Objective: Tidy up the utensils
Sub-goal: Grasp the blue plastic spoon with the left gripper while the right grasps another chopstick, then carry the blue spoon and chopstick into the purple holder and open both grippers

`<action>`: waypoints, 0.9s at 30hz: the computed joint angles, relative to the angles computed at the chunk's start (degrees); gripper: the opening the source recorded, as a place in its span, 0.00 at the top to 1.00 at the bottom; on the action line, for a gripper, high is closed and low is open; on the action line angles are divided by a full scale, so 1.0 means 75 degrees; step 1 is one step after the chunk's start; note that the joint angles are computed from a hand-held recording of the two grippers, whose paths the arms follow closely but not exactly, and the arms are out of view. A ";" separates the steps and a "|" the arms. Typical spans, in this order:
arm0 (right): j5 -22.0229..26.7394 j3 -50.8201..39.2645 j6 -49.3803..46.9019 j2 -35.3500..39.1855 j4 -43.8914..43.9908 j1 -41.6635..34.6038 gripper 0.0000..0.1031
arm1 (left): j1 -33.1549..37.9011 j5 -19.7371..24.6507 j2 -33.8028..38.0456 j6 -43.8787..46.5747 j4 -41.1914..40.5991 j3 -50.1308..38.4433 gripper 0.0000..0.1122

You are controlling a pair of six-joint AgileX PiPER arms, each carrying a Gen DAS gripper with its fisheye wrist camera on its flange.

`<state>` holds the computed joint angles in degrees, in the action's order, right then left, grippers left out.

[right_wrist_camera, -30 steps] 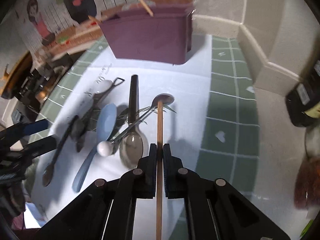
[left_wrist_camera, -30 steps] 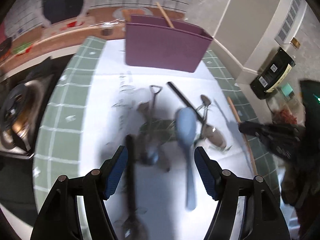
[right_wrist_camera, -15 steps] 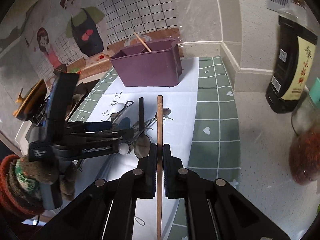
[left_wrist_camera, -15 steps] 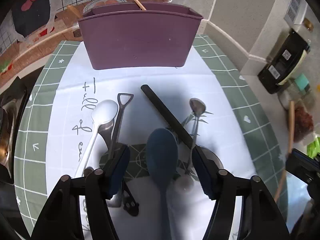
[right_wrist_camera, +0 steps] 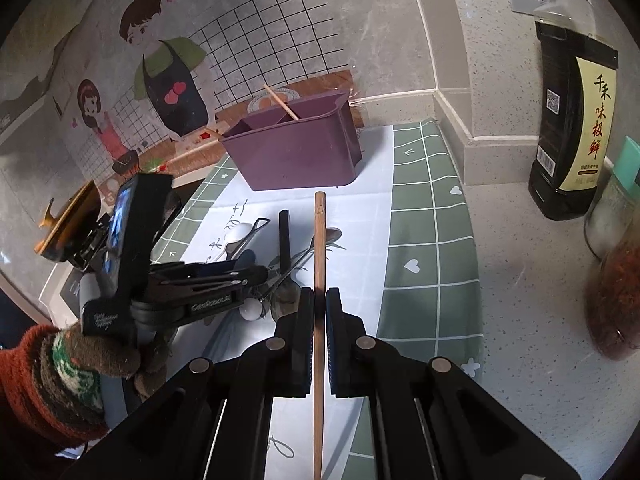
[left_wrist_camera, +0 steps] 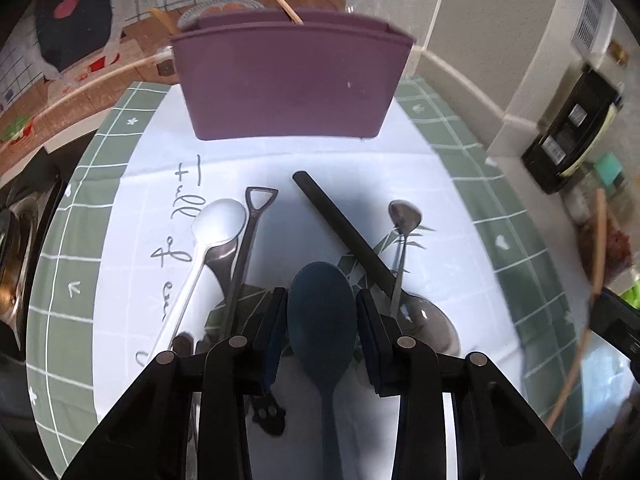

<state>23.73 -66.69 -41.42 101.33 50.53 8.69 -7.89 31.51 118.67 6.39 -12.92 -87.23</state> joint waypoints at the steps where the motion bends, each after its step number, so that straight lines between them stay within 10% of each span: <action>1: -0.0018 -0.0002 -0.0028 -0.0007 0.0037 0.0012 0.94 | 0.0066 -0.0092 -0.0168 0.0245 -0.0276 0.0203 0.69; 15: -0.0097 -0.0484 0.0480 -0.0127 -0.0494 0.0246 0.94 | 0.1194 -0.0271 -0.2495 0.3168 -0.3260 0.1847 0.69; 27: 0.0153 -0.2635 0.2746 -0.0168 -0.3258 0.0706 0.95 | 0.1685 0.0431 -0.2974 0.3805 -0.3536 0.0209 0.69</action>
